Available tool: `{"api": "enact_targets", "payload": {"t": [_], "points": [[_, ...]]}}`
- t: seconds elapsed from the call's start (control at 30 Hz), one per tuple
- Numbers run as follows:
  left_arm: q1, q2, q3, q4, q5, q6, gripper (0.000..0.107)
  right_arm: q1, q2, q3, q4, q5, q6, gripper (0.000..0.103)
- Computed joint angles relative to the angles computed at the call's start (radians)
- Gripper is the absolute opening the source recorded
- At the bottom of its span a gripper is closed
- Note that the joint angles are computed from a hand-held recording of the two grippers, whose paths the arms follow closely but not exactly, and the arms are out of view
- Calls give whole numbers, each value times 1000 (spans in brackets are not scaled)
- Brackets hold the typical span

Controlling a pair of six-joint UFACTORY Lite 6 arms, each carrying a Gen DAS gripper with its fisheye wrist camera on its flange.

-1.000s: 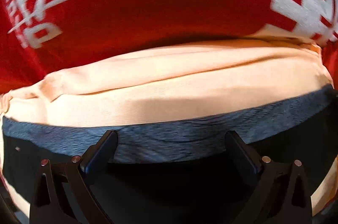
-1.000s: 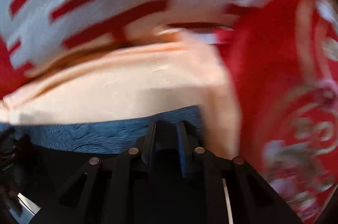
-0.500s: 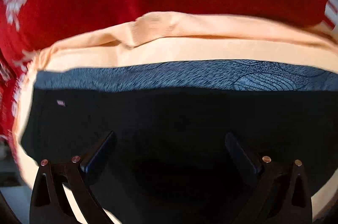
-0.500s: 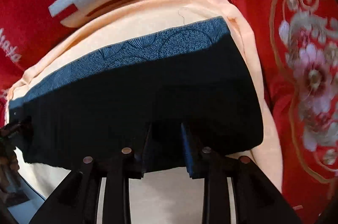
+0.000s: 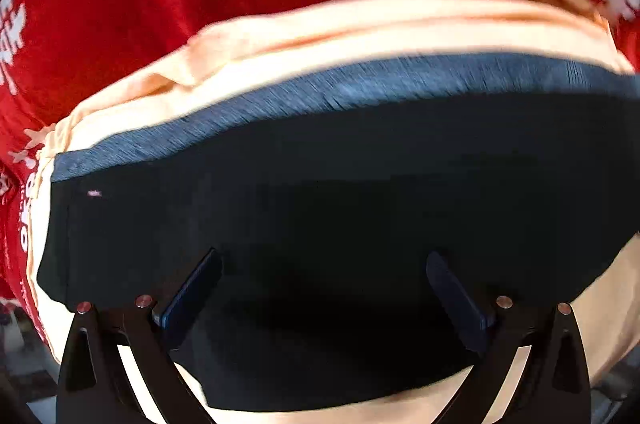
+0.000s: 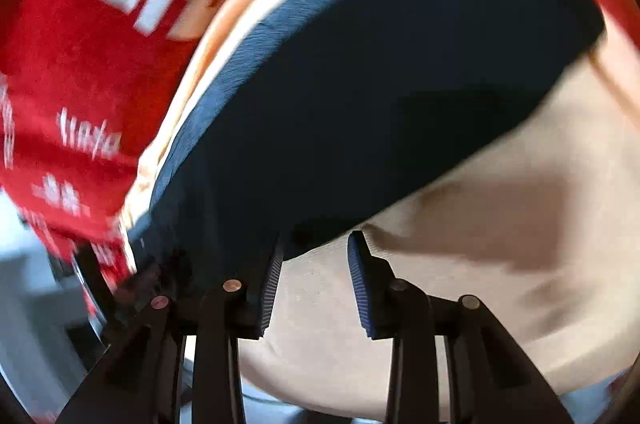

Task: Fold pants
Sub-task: 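Release the trousers and smooth the fold with both grippers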

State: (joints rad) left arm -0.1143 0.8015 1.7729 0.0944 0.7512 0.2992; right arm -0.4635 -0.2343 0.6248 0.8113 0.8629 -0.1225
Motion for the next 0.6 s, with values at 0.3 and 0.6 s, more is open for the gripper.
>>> {"api": "enact_targets", "payload": {"t": [0.3, 0.6], "points": [[30, -2, -14, -67, -20, 39, 103, -349, 131, 3, 179, -84, -216, 37], [-12, -115, -141, -40, -45, -9, 103, -322, 232, 267, -81, -44, -127, 15]]}}
